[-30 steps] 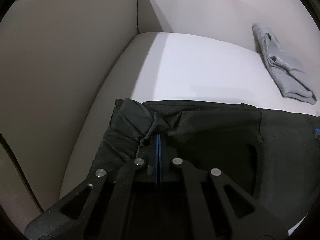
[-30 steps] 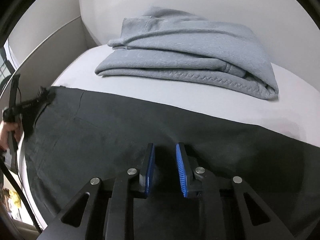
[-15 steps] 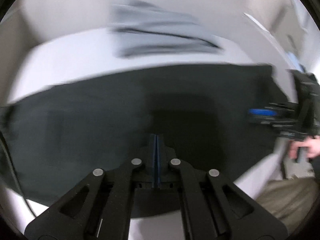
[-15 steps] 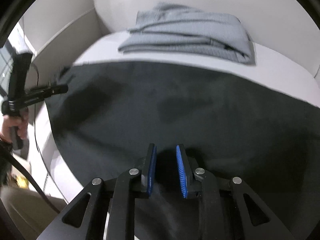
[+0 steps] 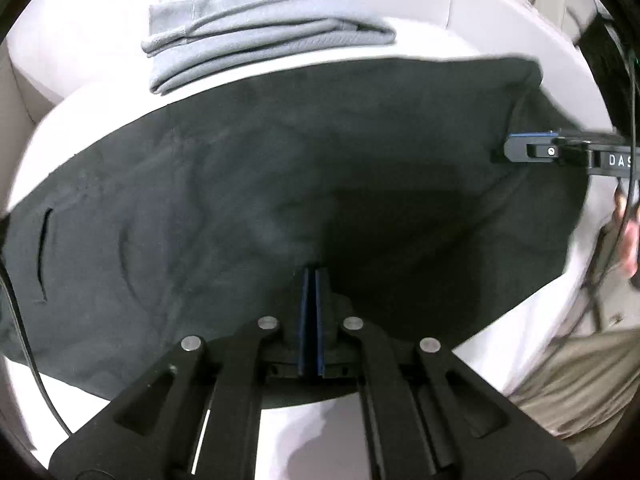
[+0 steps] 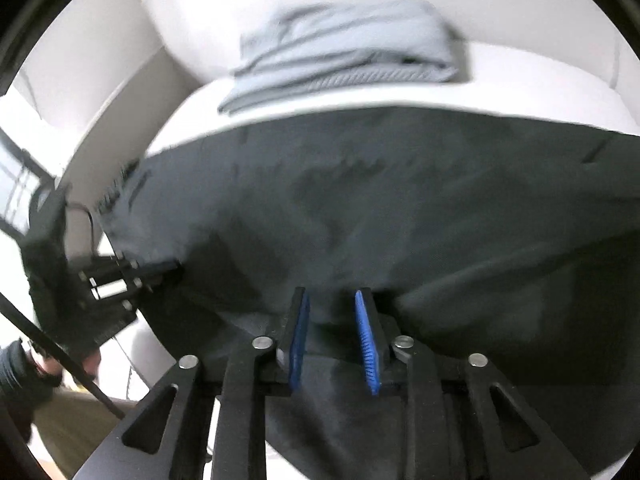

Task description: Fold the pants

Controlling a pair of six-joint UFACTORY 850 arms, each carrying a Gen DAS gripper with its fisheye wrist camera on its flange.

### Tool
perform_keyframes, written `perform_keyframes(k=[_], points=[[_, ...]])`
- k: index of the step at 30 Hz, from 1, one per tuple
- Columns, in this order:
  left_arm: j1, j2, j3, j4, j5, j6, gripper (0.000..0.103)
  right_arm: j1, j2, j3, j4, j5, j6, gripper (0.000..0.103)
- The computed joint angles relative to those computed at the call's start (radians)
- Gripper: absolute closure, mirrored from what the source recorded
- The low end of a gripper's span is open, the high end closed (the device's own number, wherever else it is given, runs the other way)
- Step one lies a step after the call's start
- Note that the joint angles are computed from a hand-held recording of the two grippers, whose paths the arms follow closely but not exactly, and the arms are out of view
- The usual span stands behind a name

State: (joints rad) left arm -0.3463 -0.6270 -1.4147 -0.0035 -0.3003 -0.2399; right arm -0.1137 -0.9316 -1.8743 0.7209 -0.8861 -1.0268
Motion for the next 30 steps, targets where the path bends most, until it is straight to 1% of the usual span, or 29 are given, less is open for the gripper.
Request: perform_keyframes(k=[1,2,3,4,5,6,8,10,11,12,14,16,18,20,21,22,24,25,28,30], points=[[0.000,0.006,-0.005,-0.046,0.007,0.034,0.102,-0.014,0.014,0.008,0.030,0.001,-0.009,0.064],[-0.007,0.018,-0.005,-0.050,0.022,0.030,0.096,-0.027,0.028,0.018,0.057,0.005,-0.016,0.059],[-0.017,0.019,-0.017,-0.024,0.025,-0.004,0.082,-0.044,0.048,0.035,0.094,0.017,-0.028,0.050],[-0.024,0.017,-0.033,-0.022,0.025,-0.021,0.075,-0.053,0.058,0.041,0.110,0.030,-0.029,0.046],[-0.032,0.026,-0.036,-0.061,0.040,-0.015,0.060,-0.066,0.075,0.053,0.122,0.052,-0.026,0.045],[-0.034,0.027,-0.052,-0.104,0.039,0.008,0.050,-0.075,0.084,0.056,0.128,0.063,-0.019,0.045],[-0.048,0.019,-0.088,-0.199,0.044,0.050,0.046,-0.105,0.104,0.064,0.144,0.084,-0.001,0.045],[-0.070,0.012,-0.123,-0.292,0.030,0.100,0.045,-0.139,0.114,0.060,0.138,0.100,0.056,0.045],[-0.081,0.000,-0.145,-0.369,0.024,0.154,0.043,-0.156,0.114,0.054,0.134,0.104,0.096,0.045],[-0.092,-0.012,-0.163,-0.446,0.018,0.209,0.038,-0.182,0.114,0.050,0.131,0.106,0.153,0.045],[-0.115,-0.048,-0.205,-0.578,-0.003,0.297,0.036,-0.218,0.109,0.041,0.133,0.104,0.229,0.043],[-0.136,-0.096,-0.254,-0.646,-0.040,0.347,0.036,-0.263,0.102,0.040,0.142,0.101,0.310,0.041],[-0.156,-0.153,-0.309,-0.666,-0.100,0.372,0.036,-0.299,0.097,0.047,0.120,0.116,0.398,0.041],[-0.173,-0.179,-0.327,-0.662,-0.121,0.410,0.036,-0.322,0.090,0.051,0.102,0.138,0.443,0.039],[-0.184,-0.188,-0.332,-0.631,-0.122,0.425,0.036,-0.329,0.084,0.051,0.104,0.142,0.456,0.038],[-0.197,-0.191,-0.335,-0.566,-0.116,0.427,0.036,-0.338,0.074,0.046,0.115,0.139,0.465,0.038],[-0.215,-0.184,-0.318,-0.482,-0.077,0.431,0.036,-0.350,0.053,0.029,0.148,0.139,0.483,0.038],[-0.224,-0.182,-0.310,-0.425,-0.055,0.418,0.036,-0.347,0.056,0.036,0.158,0.168,0.472,0.035],[-0.245,-0.193,-0.309,-0.263,-0.015,0.344,0.036,-0.326,0.044,0.034,0.153,0.208,0.506,0.034],[-0.260,-0.213,-0.326,-0.101,-0.002,0.229,0.036,-0.310,0.036,0.034,0.108,0.249,0.585,0.034]])
